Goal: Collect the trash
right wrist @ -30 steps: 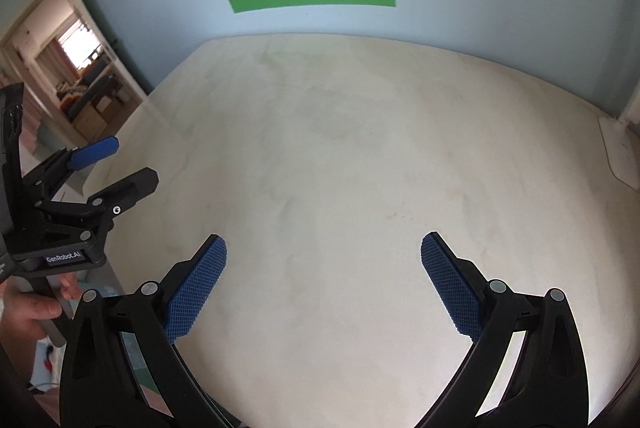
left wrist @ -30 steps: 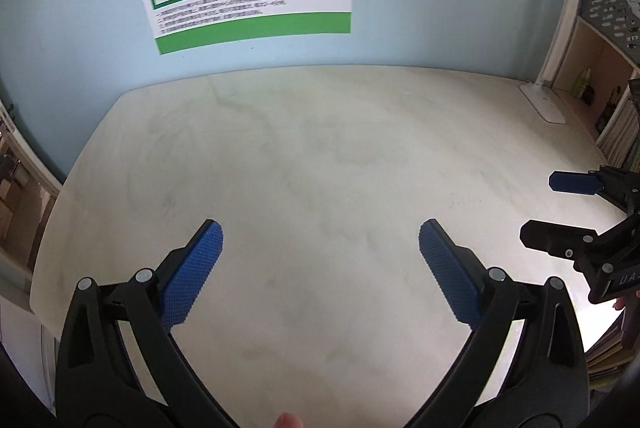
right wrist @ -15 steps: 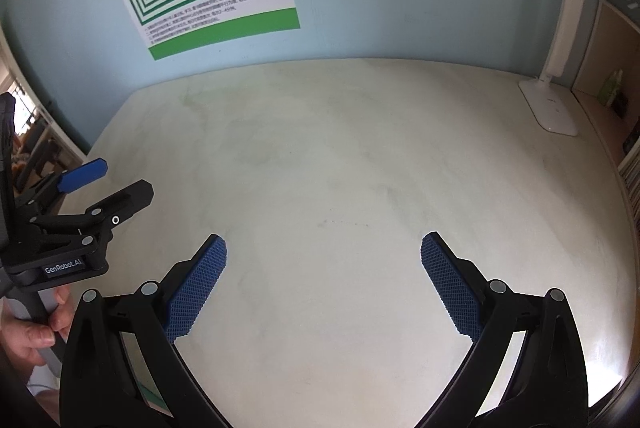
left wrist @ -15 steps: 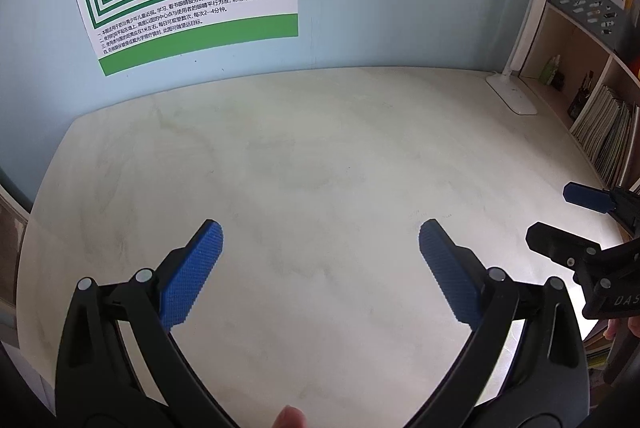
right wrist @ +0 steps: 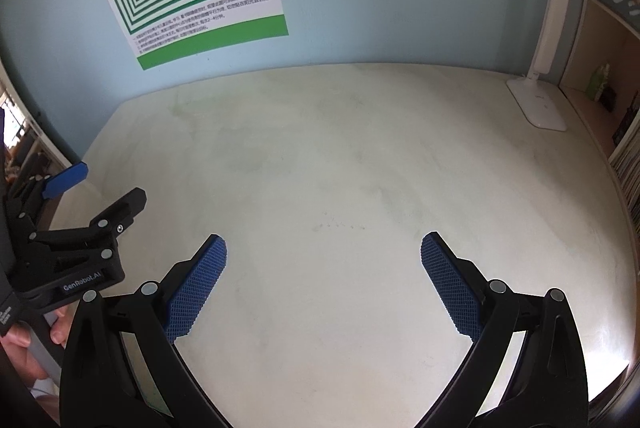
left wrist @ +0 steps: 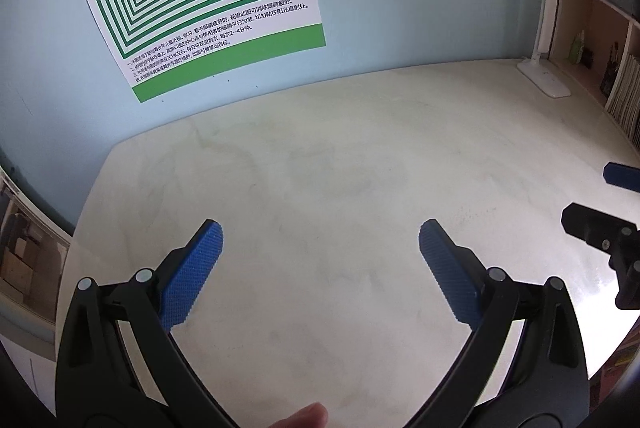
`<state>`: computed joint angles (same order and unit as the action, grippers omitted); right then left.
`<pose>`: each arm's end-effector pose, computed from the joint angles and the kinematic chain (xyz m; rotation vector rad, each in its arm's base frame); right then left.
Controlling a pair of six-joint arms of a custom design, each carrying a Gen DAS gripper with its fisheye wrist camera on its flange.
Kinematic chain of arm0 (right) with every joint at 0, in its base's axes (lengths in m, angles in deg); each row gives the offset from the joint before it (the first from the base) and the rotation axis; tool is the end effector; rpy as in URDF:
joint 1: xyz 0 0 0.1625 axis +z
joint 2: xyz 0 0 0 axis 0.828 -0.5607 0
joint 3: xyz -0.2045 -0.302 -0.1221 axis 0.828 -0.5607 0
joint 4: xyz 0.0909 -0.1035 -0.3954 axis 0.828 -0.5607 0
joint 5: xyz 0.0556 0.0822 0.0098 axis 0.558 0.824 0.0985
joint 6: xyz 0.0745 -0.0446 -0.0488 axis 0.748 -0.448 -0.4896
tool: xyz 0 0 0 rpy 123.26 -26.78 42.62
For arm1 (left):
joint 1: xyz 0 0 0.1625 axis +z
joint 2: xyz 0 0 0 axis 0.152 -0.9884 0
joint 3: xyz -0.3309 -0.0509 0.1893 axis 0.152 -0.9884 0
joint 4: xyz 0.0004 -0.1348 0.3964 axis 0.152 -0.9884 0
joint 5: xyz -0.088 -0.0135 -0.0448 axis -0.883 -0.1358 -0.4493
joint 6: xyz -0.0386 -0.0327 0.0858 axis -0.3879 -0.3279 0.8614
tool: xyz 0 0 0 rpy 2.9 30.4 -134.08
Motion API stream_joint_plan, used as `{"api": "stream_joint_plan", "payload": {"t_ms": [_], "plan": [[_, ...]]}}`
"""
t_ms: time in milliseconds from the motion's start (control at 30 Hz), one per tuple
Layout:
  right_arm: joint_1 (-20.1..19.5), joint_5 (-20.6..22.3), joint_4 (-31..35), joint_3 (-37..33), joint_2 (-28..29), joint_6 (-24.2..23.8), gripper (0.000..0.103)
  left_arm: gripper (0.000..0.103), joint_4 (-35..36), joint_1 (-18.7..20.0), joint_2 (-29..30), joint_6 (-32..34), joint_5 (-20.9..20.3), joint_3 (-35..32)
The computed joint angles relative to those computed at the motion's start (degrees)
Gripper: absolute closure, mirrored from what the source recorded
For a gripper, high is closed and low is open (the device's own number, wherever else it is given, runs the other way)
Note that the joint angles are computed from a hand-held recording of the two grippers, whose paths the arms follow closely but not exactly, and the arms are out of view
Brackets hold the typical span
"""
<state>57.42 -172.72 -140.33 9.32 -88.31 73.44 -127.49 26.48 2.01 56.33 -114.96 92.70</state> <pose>0.3038 -0.5699 0.4877 -0.0392 -2.2490 0.9493 -0.5660 -0.6557 0.2338 1.0120 2.1211 -0.6185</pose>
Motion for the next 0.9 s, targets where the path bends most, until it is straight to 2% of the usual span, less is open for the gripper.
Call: {"api": "stream_joint_plan", "payload": {"t_ms": [133,567,900], "plan": [[-0.1,-0.6,-1.5,0.3,0.5,-0.2,0.006,0.007,0.8,-0.1,-0.9,-1.0,1.2,1.9],[-1.0,1.6,-1.0,-1.5,1.3,-1.8,0.006,0.007,8.5,1.4,-0.3,-10.7,-3.7,-1.4],[-1.2,2.0,-1.4,-1.5,1.2,-2.2,0.006,0.007,10.7,1.8,-0.5,-14.4,-6.2,-1.1]]}}
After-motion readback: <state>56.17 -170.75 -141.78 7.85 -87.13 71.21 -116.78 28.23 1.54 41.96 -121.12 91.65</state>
